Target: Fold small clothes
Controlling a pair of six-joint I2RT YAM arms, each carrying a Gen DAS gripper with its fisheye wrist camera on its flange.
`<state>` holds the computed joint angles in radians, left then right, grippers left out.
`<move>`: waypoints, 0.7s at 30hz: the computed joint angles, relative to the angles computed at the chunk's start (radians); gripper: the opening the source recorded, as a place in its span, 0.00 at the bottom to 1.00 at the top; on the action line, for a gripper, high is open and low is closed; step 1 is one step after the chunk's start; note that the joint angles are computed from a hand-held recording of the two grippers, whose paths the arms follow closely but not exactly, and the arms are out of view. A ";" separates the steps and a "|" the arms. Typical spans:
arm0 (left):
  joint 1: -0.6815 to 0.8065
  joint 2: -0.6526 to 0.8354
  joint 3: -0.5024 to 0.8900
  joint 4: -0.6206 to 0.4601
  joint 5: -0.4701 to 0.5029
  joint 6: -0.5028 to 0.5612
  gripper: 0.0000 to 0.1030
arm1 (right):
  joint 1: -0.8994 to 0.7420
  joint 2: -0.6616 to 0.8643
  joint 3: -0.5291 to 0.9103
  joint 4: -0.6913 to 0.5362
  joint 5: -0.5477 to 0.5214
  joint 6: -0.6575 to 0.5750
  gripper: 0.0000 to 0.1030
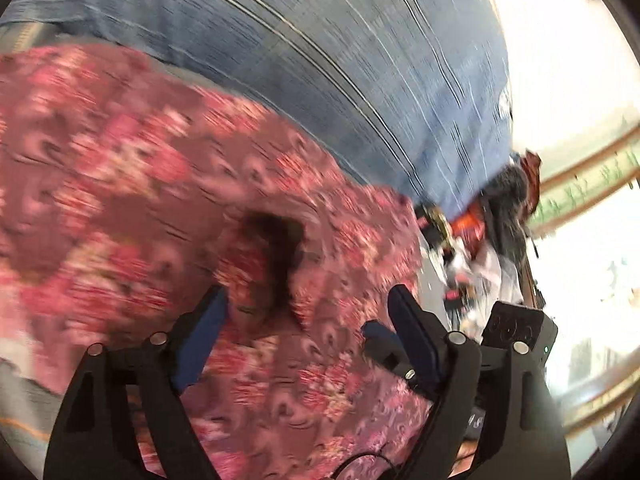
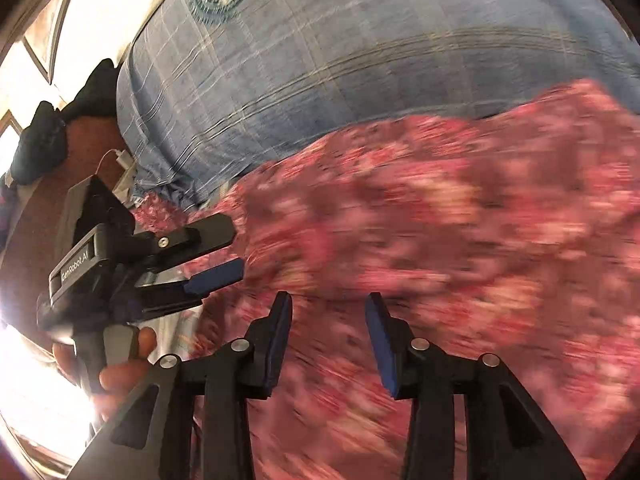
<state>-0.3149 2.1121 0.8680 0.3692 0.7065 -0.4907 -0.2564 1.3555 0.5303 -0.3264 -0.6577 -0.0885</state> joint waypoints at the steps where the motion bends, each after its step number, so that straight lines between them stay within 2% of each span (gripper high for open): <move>1: -0.023 0.015 0.020 -0.014 -0.025 -0.001 0.80 | -0.063 -0.001 0.003 -0.034 -0.011 -0.043 0.40; 2: -0.039 0.024 0.037 -0.026 -0.055 -0.012 0.80 | -0.131 0.004 0.007 -0.067 -0.027 -0.088 0.40; 3: -0.053 0.039 0.049 -0.014 -0.094 -0.036 0.74 | -0.218 0.014 0.024 -0.121 -0.046 -0.151 0.40; 4: -0.067 0.041 0.033 0.038 -0.145 -0.068 0.61 | -0.271 0.026 0.032 -0.141 -0.051 -0.181 0.40; 5: -0.077 0.036 0.026 0.055 -0.176 -0.071 0.15 | -0.328 0.043 0.043 -0.161 -0.056 -0.215 0.40; 6: -0.076 0.022 0.031 0.036 -0.181 -0.046 0.06 | -0.387 0.067 0.058 -0.176 -0.058 -0.243 0.40; 10: -0.006 -0.109 -0.106 0.168 -0.188 -0.065 0.06 | -0.535 0.163 0.129 -0.182 -0.088 -0.254 0.40; 12: 0.038 -0.164 -0.160 0.198 -0.176 -0.057 0.06 | -0.556 0.221 0.155 -0.121 -0.111 -0.175 0.43; 15: 0.104 -0.178 -0.193 0.206 -0.117 -0.062 0.06 | -0.537 0.325 0.190 0.010 -0.160 0.008 0.46; 18: 0.120 -0.152 -0.178 0.191 -0.099 -0.063 0.06 | -0.491 0.447 0.232 0.148 -0.194 0.204 0.49; 20: 0.109 -0.139 -0.161 0.190 -0.111 -0.078 0.06 | -0.444 0.478 0.225 0.259 -0.168 0.334 0.44; 21: 0.111 -0.139 -0.161 0.192 -0.105 -0.075 0.06 | -0.426 0.473 0.206 0.346 -0.150 0.409 0.38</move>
